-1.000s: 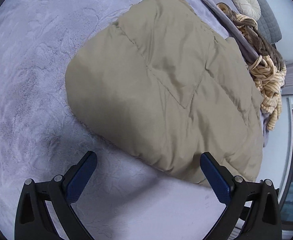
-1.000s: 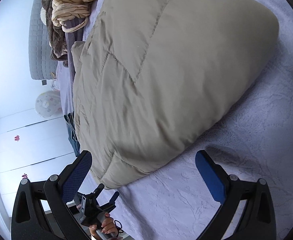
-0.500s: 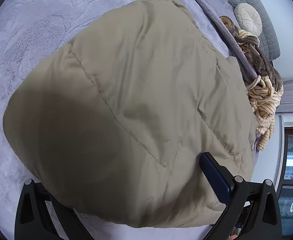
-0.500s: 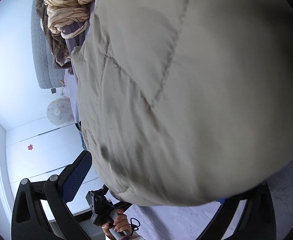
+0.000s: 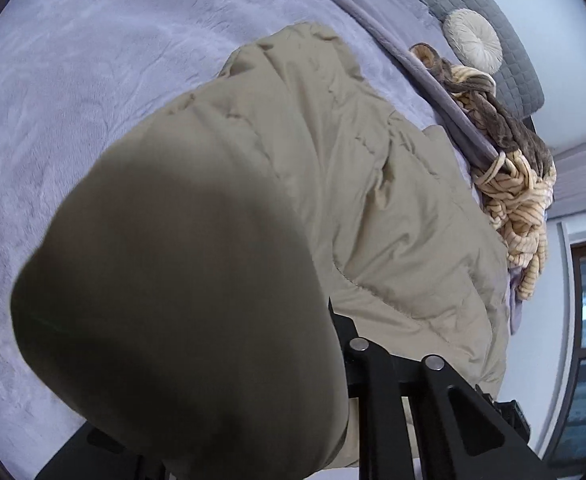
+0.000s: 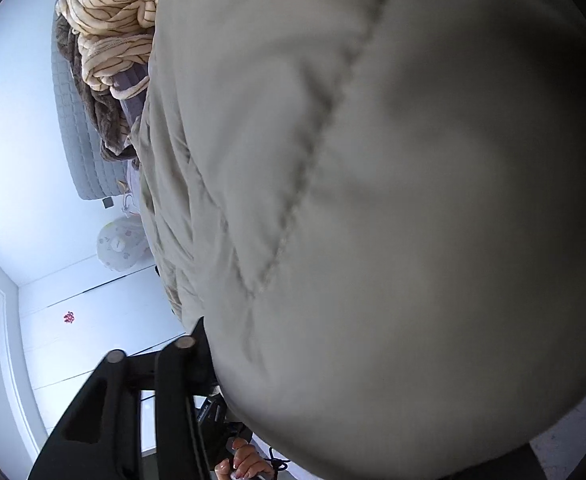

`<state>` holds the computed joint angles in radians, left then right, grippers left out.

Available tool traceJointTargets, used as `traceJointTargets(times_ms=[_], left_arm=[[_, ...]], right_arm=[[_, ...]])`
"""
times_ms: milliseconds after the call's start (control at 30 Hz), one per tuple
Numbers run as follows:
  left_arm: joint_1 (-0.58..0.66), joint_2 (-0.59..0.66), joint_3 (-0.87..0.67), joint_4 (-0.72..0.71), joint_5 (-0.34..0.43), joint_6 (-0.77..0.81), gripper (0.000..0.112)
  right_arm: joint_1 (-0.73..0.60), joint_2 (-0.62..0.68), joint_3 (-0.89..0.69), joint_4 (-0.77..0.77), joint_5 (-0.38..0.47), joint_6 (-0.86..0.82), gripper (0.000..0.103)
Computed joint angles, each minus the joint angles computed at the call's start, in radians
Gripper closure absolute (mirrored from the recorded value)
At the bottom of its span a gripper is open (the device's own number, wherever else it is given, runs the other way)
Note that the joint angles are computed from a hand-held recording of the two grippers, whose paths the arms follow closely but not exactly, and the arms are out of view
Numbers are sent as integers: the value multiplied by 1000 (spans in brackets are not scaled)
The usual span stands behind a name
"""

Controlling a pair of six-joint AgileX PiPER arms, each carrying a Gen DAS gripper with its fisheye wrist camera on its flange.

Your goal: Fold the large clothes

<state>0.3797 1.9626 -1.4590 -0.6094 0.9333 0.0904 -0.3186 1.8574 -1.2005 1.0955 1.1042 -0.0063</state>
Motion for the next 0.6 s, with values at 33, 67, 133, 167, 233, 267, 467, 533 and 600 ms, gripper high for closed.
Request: traceJointTargets(times_ms=[33, 67, 133, 167, 233, 267, 467, 533, 600], left_arm=[[-8, -14, 0, 17, -3, 5, 94], [-17, -32, 5, 35, -9, 15, 95], [-23, -67, 17, 52, -13, 34, 96], [-22, -79, 17, 56, -7, 41, 96], [-13, -109, 26, 57, 9, 71, 96], [0, -126, 44, 51, 15, 100, 96], [71, -240, 142, 43, 96, 243, 96], [115, -301, 205, 43, 136, 317, 96], [159, -358, 265, 49, 175, 393, 96]], right_arm=[[-1, -10, 3, -7, 0, 0, 68], [-1, -21, 4, -17, 1, 3, 73], [-5, -45, 10, -29, 10, 9, 77], [-7, -57, 12, -36, 15, 10, 78], [-13, -89, 20, -55, 30, 16, 79], [-16, -108, 26, -64, 40, 18, 79], [-45, -275, 158, -115, 76, 24, 79], [-59, -346, 219, -135, 88, 26, 79], [-84, -422, 287, -153, 111, 31, 79]])
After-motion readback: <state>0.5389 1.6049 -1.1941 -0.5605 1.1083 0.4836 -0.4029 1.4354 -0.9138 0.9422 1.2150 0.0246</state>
